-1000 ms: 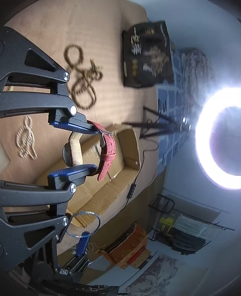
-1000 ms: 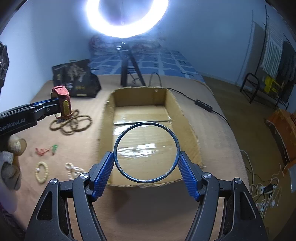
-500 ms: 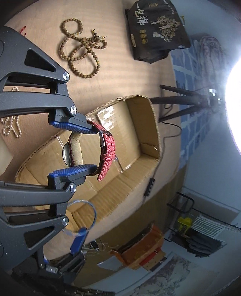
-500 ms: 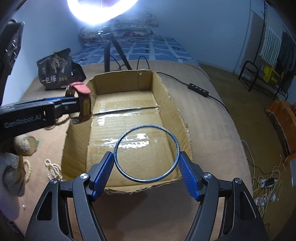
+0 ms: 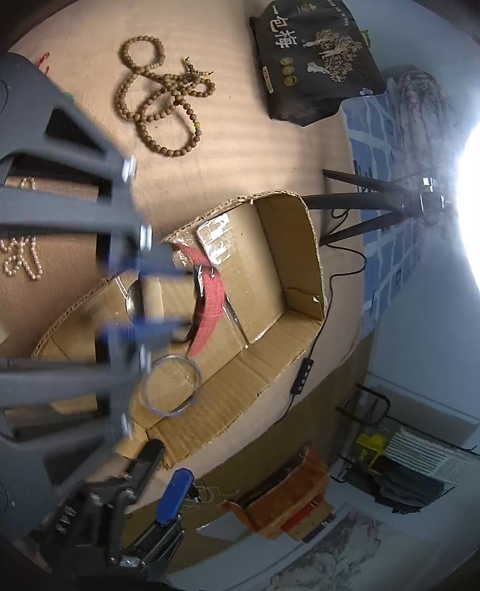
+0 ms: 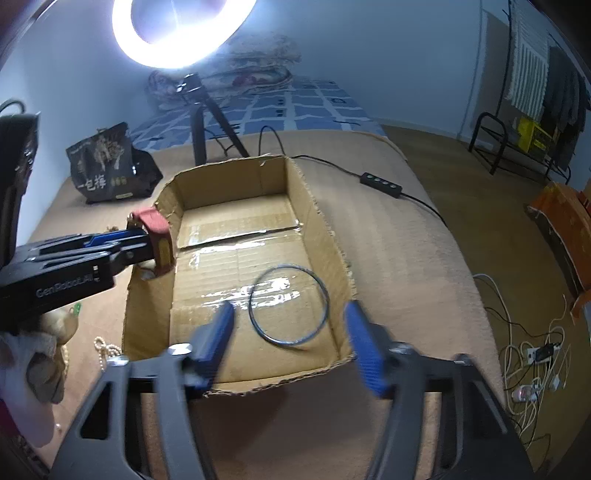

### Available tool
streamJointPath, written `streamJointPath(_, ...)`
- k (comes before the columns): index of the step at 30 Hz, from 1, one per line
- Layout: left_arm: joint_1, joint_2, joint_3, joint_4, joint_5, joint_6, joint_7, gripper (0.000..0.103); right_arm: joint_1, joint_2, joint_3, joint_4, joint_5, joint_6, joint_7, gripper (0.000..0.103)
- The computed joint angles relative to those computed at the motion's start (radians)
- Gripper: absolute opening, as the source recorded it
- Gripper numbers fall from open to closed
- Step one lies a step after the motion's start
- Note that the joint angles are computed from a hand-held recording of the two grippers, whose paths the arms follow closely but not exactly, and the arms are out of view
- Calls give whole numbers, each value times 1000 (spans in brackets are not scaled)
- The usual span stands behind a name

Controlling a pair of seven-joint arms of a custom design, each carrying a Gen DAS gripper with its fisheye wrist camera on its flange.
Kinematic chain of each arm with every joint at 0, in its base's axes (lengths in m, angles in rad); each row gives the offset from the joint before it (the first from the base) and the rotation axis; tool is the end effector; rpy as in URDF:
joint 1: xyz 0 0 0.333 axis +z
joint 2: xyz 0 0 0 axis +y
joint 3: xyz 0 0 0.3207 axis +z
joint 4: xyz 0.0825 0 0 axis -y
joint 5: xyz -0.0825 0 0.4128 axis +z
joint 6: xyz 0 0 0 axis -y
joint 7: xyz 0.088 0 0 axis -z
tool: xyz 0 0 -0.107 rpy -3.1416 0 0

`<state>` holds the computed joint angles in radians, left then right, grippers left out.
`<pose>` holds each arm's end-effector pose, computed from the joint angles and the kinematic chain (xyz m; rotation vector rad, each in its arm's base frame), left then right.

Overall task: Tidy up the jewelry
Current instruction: 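Carry the watch toward the cardboard box while the right tool drops the bangle inside, then lower the watch into the cardboard box and open the left tool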

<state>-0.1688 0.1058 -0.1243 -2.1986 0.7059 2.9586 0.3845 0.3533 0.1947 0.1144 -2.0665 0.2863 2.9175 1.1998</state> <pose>0.5640 -0.2145 0.3859 -2.0936 1.6360 -0.8378 0.5868 0.2735 0.3998 -2.2077 1.2056 -0.4024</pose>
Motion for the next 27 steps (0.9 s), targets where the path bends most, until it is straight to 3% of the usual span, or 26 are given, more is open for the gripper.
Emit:
streamJointPath(7, 2, -9, -1, -7, -11, 23, 24, 6, -1, 1, -2, 3, 3, 11, 10, 47)
streamJointPath(17, 19, -105, -19, -59, 78, -23, -44, 8, -5, -41, 12, -21, 40, 11, -21, 47)
streamJointPath(18, 24, -122, -25, -71, 78, -27, -44, 17, -4, -50, 14, -27, 45, 14, -25, 47)
streamJointPath(19, 30, -137, -31, -81, 82, -31, -47, 35, -5, -56, 17, -30, 55, 16, -33, 47)
streamJointPath(21, 47, -176, -45, -106, 116, -38, -73, 49, -4, -71, 21, -39, 71, 18, -49, 47)
streamJointPath(27, 82, -298, -81, -189, 85, -66, -54, 56, 25, -119, 10, -77, 15, 33, -10, 59)
